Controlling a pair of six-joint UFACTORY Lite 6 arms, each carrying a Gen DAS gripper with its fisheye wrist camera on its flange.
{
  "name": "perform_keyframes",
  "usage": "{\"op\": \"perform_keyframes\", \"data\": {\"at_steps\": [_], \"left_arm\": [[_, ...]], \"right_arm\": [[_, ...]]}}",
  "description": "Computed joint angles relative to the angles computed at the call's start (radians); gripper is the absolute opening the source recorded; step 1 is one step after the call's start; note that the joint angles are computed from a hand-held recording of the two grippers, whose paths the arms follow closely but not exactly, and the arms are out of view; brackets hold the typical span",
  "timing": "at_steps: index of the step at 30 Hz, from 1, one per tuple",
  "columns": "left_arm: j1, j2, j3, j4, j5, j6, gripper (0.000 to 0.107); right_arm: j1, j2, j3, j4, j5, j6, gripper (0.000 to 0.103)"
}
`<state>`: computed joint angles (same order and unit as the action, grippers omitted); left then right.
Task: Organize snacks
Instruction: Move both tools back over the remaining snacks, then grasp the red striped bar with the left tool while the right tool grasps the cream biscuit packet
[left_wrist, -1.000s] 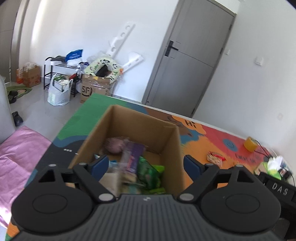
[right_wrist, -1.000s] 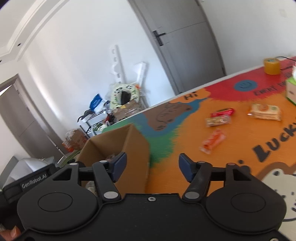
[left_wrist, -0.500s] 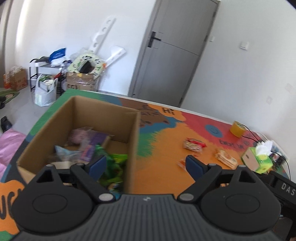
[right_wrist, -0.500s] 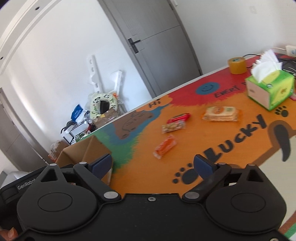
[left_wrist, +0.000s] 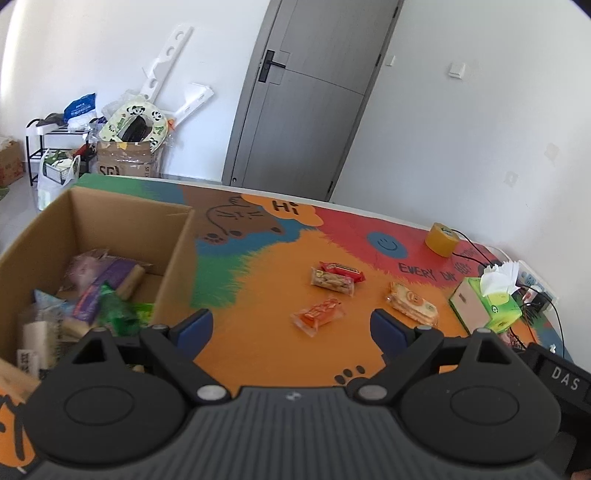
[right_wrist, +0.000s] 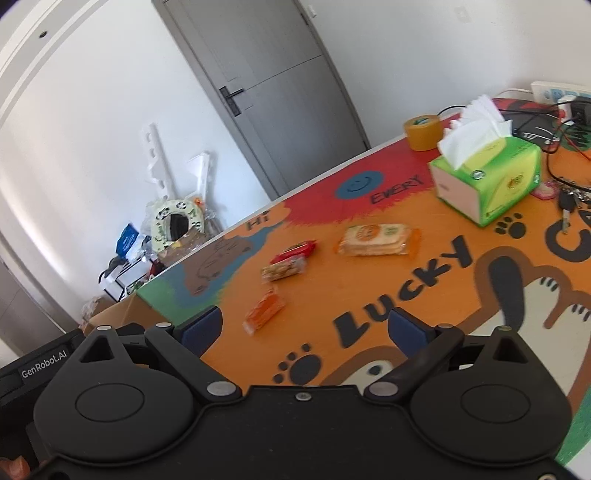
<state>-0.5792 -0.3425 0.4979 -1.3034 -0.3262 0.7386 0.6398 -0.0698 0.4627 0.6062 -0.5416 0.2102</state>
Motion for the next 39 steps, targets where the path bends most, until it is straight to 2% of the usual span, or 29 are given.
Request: {"op": "perform_keyframes", "data": {"at_steps": [3,9,18,21,25,31,37,39], "left_arm": [[-0.017,0.075,0.05,0.064,-0.012,-0.06,0.091],[-0.001,0.249,0.16,0.249,0.006,-0.24,0.091],[0.03,0.461,0.33,0.34,0.017,-0.318,0.09],[0.036,0.526,0.377,0.413,0.008,-0.387,0.086],[0.047,0.63,0.458,0.416,0.03,-0.383,0.072],[0.056,0.762,0.555,0.364,0.054,-0.317,0.052],[0.053,0.86,0.643,0.227,0.042,-0.163,0.051],[0.055,0.888,0.67,0.196,0.038,-0.131,0.046]], "right_arm": [[-0.074,-0.011,-0.015,-0.11,0.019,0.064,0.101],[-0.212,0.016,0.009,-0.317,0.046,0.174,0.101],[-0.337,0.139,0.13,-0.523,0.053,0.228,0.101],[-0.368,0.198,0.194,-0.609,0.062,0.258,0.1],[-0.405,0.277,0.292,-0.699,0.087,0.284,0.096],[-0.419,0.386,0.413,-0.721,0.13,0.26,0.093],[-0.443,0.452,0.455,-0.813,0.106,0.358,0.093],[-0.449,0.481,0.481,-0.827,0.11,0.368,0.093]]}}
